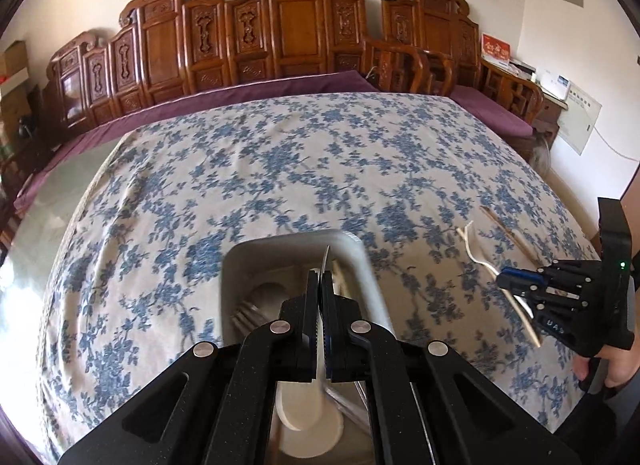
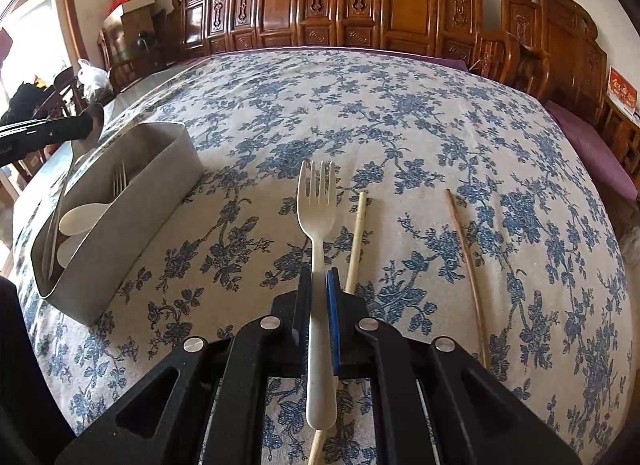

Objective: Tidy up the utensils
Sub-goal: 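Lower the steel knife into the grey tray and open the left gripper while the right holds the fork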

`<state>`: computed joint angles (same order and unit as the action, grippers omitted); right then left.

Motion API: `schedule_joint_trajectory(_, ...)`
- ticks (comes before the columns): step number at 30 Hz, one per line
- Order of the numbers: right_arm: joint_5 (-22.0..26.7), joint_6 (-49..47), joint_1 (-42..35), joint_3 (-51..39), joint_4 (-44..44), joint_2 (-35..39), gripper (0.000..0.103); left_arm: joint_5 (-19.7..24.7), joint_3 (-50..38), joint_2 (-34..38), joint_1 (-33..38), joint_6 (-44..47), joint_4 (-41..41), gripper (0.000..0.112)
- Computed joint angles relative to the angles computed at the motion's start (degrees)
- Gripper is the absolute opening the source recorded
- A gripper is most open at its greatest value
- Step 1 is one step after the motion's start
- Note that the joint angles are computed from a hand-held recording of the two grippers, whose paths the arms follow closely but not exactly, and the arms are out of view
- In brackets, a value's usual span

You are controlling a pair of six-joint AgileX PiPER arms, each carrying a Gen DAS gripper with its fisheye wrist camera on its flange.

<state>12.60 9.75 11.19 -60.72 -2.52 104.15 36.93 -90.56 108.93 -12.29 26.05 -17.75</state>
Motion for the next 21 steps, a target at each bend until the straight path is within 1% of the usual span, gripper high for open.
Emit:
schedule_joint_trajectory(8, 0.3, 0.2, 0.0, -1.1, 0.1, 1.1, 0.009, 0.2, -1.3, 3.6, 3.3, 1.8, -1.5, 0.001)
schedule_joint_trajectory(21, 0.0, 2.9, 1.1, -1.6, -2.3, 1.5, 0.009, -2.9, 0.5, 5.2, 0.9, 2.0, -0.6, 0.001)
